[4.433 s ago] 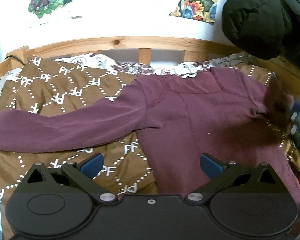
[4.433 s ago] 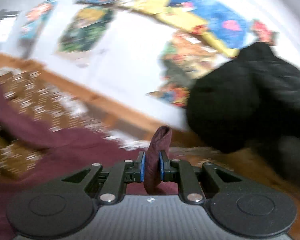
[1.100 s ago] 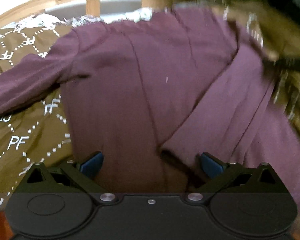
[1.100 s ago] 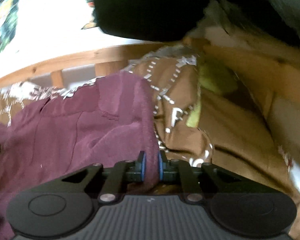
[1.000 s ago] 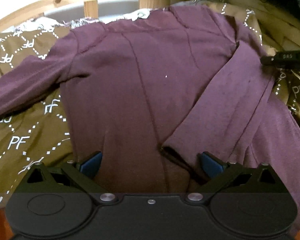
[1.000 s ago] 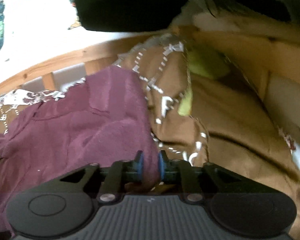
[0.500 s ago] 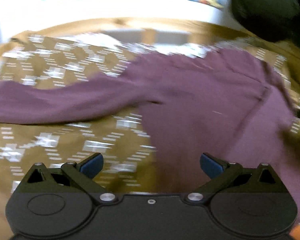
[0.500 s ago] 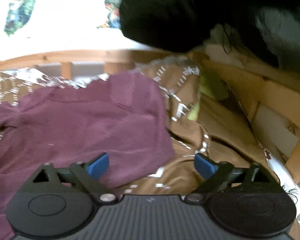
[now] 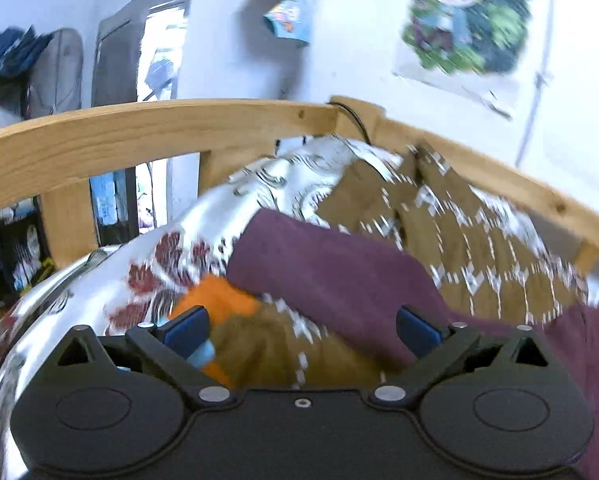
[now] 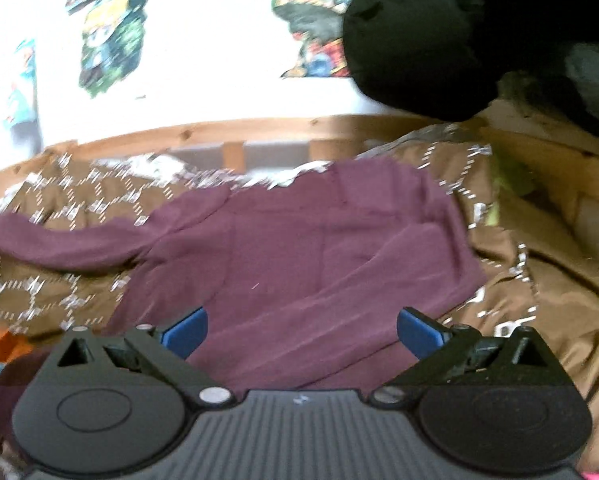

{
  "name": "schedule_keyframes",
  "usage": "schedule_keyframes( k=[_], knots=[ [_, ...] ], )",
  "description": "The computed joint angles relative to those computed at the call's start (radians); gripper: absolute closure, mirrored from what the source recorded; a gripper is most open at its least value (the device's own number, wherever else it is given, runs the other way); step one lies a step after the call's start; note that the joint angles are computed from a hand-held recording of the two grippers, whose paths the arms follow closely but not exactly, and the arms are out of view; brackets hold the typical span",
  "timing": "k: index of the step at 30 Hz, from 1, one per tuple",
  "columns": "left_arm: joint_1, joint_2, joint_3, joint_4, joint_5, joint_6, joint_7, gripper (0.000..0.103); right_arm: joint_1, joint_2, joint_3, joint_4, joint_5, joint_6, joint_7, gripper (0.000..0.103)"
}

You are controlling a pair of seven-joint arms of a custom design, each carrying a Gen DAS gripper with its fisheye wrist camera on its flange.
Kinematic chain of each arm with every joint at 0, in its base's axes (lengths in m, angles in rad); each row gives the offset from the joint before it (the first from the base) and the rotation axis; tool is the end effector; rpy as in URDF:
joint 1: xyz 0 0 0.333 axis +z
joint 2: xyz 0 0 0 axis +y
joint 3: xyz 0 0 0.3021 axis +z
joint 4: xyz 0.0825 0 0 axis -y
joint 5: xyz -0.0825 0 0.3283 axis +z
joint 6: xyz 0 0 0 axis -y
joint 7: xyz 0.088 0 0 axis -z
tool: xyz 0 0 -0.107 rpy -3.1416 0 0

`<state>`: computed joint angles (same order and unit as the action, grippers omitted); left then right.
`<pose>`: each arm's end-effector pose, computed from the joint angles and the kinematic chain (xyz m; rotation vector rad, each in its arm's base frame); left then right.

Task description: Fold small clothes

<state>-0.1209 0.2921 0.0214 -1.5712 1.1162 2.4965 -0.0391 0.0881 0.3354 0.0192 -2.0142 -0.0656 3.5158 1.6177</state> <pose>0.6335 -0.0705 0.5455 -1.9952 0.8239 -0.7352 0.5976 0.0709 0.4579 -1.5776 1.3819 -0.9080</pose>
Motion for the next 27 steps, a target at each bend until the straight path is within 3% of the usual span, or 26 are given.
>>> schedule_keyframes(
  k=[2,5,7,9,12,15,20,27],
  knots=[
    [0.026,0.035,0.007,0.045,-0.035,0.034,0.003,0.009,0.039,-0.002,-0.03,-0.009,0.026,0.01,-0.027,0.0],
    [0.041,0.099,0.024,0.125,-0.107,0.047,0.028,0.019,0.173,0.008,-0.138,-0.026,0.172,0.058,-0.133,0.0],
    [0.025,0.131,0.041,0.169,-0.142,0.011,0.024,0.034,0.204,0.016,-0.157,-0.026,0.245,0.066,-0.18,0.0],
    [0.006,0.151,0.064,0.2,-0.144,-0.023,0.007,0.066,0.175,0.021,-0.13,-0.035,0.262,0.079,-0.172,0.0],
    [-0.033,0.141,0.098,0.186,-0.058,-0.047,-0.052,0.092,0.154,0.032,-0.121,-0.032,0.289,0.068,-0.167,0.0],
    [-0.059,0.127,0.103,0.182,0.054,-0.058,-0.065,0.098,0.267,0.057,-0.228,-0.005,0.438,0.041,-0.253,0.0],
    [-0.094,0.1,0.088,0.19,0.262,-0.04,-0.134,0.098,0.211,0.066,-0.187,-0.001,0.449,0.044,-0.233,0.0],
    [-0.084,0.178,0.054,0.389,0.384,0.233,-0.153,0.098,0.149,0.062,-0.141,-0.013,0.401,0.041,-0.178,0.0]
  ],
)
